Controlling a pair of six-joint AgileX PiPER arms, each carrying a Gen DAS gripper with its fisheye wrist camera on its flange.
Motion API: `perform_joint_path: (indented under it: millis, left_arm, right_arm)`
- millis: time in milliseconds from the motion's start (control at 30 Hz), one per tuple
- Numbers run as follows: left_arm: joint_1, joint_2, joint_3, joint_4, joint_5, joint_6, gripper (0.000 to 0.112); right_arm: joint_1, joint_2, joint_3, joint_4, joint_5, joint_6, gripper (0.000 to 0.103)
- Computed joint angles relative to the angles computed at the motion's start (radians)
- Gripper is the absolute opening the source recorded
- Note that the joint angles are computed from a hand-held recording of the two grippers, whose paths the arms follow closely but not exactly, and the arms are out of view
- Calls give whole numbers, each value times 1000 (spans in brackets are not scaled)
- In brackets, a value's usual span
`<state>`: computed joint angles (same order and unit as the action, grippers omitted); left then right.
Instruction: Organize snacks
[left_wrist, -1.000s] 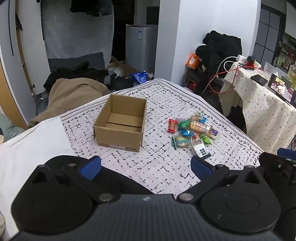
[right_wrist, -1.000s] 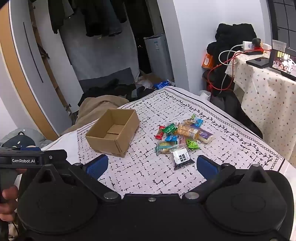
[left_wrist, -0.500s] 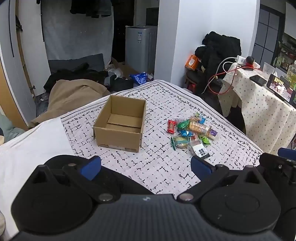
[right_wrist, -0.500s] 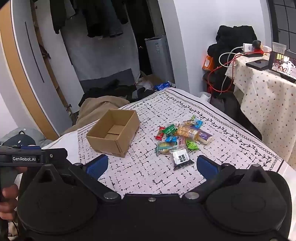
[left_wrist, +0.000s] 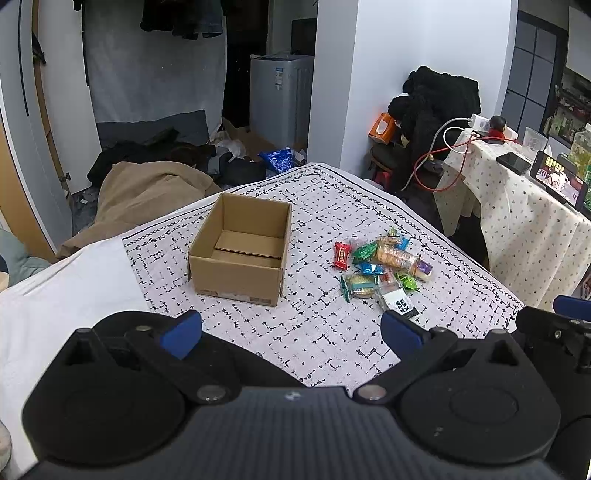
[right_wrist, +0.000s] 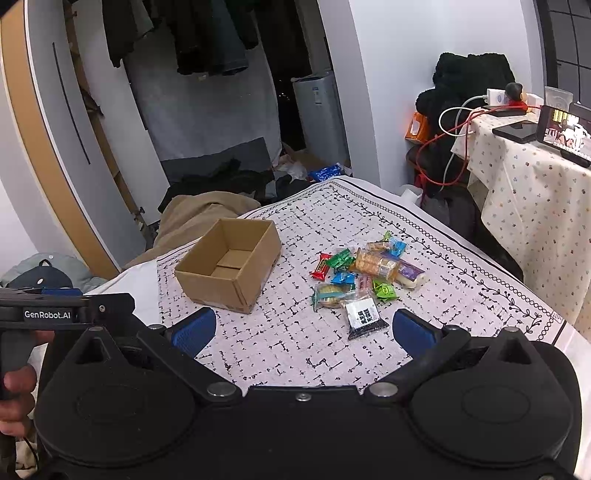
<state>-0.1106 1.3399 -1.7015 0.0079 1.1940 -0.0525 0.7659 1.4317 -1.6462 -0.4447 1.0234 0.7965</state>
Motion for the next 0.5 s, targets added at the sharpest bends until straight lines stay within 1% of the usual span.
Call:
perform_joint_path:
  millis: [500]
  left_arm:
    - [-8,-2,3,0,-2,-1,103]
  right_arm:
    - [-2,-3,5,2,-5,-7,103]
